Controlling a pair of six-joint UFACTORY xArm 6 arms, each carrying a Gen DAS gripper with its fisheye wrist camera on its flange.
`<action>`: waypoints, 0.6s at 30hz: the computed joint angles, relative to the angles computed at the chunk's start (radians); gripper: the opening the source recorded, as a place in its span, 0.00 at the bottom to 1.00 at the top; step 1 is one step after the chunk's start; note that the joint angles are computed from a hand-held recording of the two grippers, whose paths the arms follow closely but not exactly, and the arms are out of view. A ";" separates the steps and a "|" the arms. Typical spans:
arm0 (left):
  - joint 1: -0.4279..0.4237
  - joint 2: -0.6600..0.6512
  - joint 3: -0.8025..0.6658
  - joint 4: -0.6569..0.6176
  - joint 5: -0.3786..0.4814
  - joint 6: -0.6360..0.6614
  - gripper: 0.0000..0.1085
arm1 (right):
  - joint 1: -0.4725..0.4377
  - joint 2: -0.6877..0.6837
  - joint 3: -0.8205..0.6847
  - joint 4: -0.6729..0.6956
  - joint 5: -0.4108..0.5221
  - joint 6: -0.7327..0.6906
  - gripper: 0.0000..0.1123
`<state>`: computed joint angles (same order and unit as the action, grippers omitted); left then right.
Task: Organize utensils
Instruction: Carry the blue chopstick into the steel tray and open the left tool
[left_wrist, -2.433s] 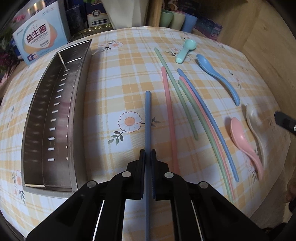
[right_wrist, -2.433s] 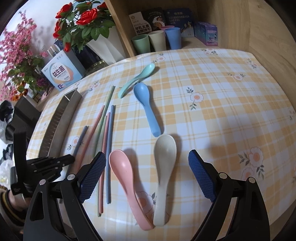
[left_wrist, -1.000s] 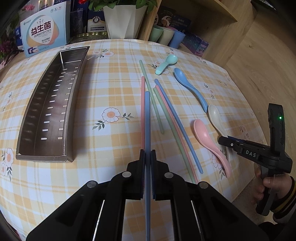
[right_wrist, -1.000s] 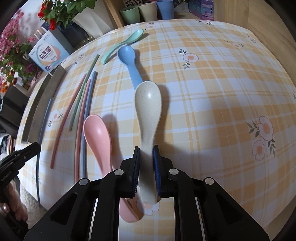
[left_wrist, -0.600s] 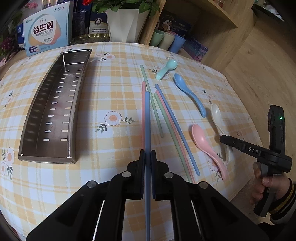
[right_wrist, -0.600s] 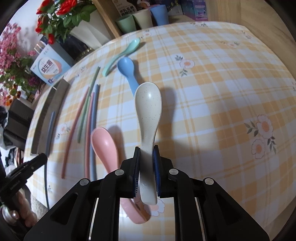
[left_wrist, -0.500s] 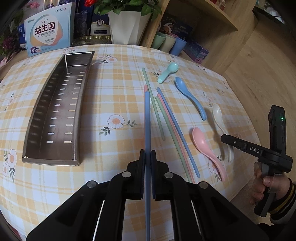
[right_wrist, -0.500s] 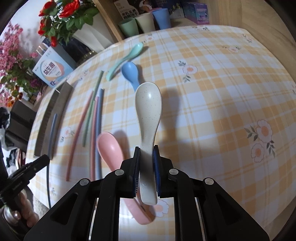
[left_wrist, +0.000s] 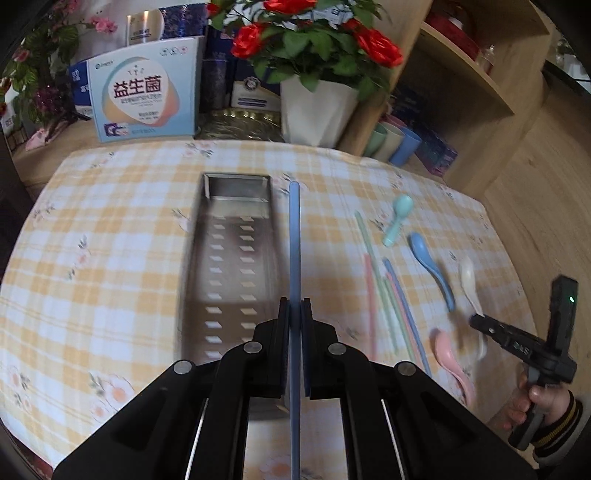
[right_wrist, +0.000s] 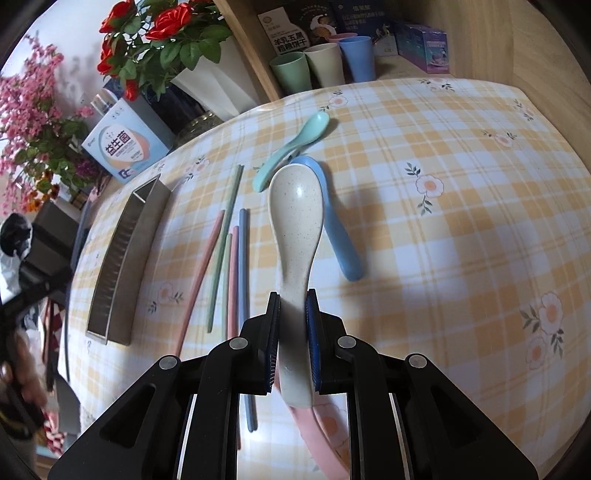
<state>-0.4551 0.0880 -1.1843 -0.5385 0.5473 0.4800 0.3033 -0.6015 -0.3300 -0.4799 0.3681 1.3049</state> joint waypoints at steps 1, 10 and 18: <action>0.006 0.025 -0.030 0.021 0.000 -0.017 0.05 | -0.004 0.000 -0.001 -0.002 0.002 0.002 0.12; 0.042 0.300 -0.319 0.118 0.101 -0.171 0.05 | -0.027 -0.046 0.030 0.024 0.025 -0.004 0.12; 0.025 0.387 -0.365 0.190 0.131 -0.212 0.05 | -0.037 -0.094 0.073 0.062 0.038 -0.012 0.12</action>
